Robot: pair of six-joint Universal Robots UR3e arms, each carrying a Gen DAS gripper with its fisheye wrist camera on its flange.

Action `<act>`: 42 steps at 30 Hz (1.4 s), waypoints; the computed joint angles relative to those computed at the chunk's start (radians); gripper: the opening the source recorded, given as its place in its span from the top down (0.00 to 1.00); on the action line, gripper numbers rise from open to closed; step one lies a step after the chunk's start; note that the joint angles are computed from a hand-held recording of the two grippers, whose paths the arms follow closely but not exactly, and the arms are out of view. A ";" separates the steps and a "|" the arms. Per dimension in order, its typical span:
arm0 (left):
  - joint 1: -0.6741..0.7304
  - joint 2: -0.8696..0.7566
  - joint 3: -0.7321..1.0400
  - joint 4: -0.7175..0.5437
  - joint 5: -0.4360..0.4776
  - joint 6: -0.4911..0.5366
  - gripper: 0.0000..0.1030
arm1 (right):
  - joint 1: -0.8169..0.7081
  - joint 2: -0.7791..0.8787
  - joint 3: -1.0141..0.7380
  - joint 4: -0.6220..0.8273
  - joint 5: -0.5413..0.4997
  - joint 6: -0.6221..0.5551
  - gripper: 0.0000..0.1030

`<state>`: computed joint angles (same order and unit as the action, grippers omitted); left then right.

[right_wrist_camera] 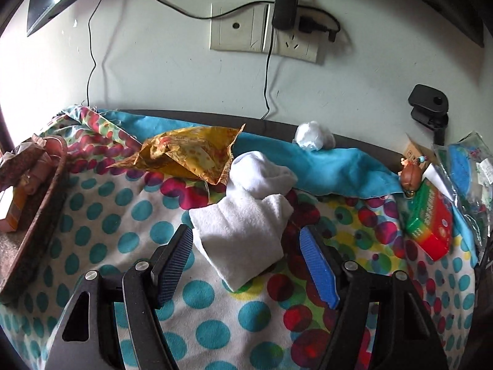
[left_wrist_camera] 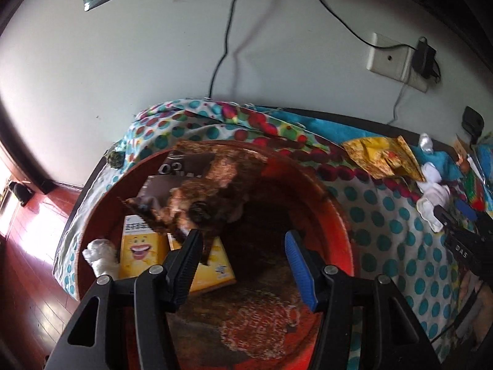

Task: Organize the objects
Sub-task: 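Move the right gripper to the white cloth and grasp it, then grasp the gold snack bag with the left gripper and lift it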

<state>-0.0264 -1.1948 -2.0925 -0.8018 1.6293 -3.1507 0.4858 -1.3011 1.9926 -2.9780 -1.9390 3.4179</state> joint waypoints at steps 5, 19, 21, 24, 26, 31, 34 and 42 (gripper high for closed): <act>-0.123 -0.099 0.024 0.040 0.034 -0.019 0.45 | -0.029 0.028 -0.012 -0.007 0.030 -0.011 0.28; -0.246 -0.229 0.023 0.145 0.102 -0.065 0.45 | -0.057 -0.054 0.136 -0.149 0.046 -0.051 0.60; -0.266 -0.236 0.028 0.151 0.118 -0.071 0.44 | -0.085 -0.113 0.207 -0.167 0.062 -0.053 0.60; -0.271 -0.220 0.048 0.122 0.063 -0.062 0.42 | -0.129 -0.199 0.310 -0.195 0.080 -0.063 0.60; -0.276 -0.208 0.049 0.140 0.017 -0.054 0.34 | -0.196 -0.265 0.377 -0.205 0.163 -0.092 0.60; -0.311 -0.280 0.151 0.115 -0.074 -0.055 0.33 | -0.301 -0.317 0.426 -0.180 0.285 -0.083 0.60; -0.282 -0.347 0.247 0.054 -0.210 -0.104 0.33 | -0.325 -0.325 0.441 -0.188 0.322 -0.088 0.60; -0.219 -0.511 0.343 0.209 -0.445 -0.380 0.32 | -0.380 -0.346 0.470 -0.192 0.418 -0.103 0.60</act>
